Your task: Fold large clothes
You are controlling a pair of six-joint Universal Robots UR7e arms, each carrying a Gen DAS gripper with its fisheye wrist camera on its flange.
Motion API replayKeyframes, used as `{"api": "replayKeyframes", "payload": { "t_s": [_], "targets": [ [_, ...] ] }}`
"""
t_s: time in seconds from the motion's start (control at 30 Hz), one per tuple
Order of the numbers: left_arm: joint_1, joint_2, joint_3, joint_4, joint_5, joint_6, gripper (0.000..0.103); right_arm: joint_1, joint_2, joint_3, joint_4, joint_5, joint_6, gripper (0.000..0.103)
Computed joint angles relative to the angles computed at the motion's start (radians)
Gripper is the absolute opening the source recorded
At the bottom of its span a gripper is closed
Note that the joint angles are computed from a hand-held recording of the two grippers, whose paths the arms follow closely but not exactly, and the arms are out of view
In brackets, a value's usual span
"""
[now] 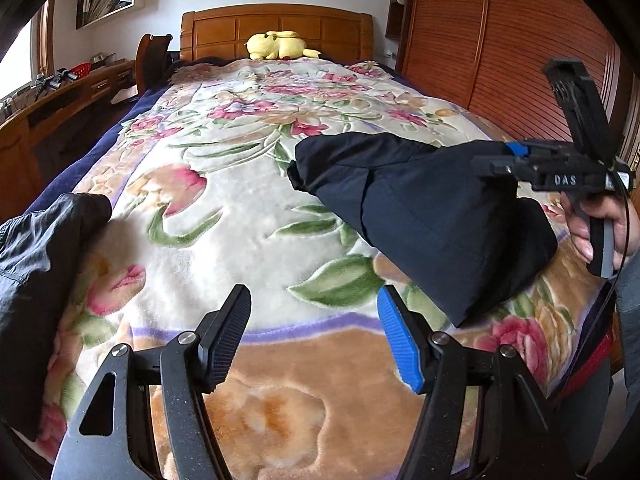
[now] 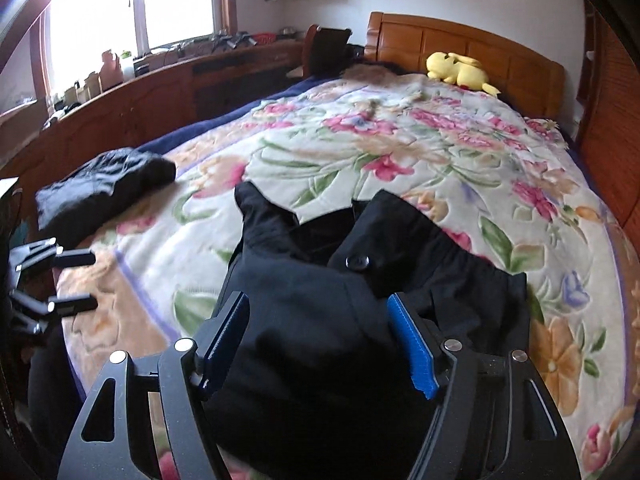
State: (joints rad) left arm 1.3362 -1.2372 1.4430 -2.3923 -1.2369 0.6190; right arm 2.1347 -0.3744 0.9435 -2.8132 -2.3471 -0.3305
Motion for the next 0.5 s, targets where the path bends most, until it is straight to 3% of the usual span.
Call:
{"api": "replayKeyframes", "payload": {
  "t_s": [0.07,0.1,0.13,0.33,0.5],
  "targets": [
    [0.001,0.001,-0.002,0.001,-0.002,0.002,0.067,0.002,-0.008,0.011,0.017,-0.002,-0.003,0.043],
    [0.002,0.002,-0.004,0.002,-0.003,0.002,0.067,0.003,-0.017,0.026,0.011,0.003,-0.011,0.018],
    [0.002,0.002,-0.004,0.003,-0.005,0.002,0.067,0.007,-0.03,0.049,-0.004,0.01,-0.016,0.008],
    [0.01,0.02,-0.015,0.01,-0.017,0.006,0.067,-0.004,-0.142,0.305,-0.276,0.075,0.002,0.005],
    [0.006,0.041,-0.022,0.021,-0.03,0.012,0.067,0.002,-0.175,0.395,-0.441,0.054,-0.013,0.004]
  ]
}}
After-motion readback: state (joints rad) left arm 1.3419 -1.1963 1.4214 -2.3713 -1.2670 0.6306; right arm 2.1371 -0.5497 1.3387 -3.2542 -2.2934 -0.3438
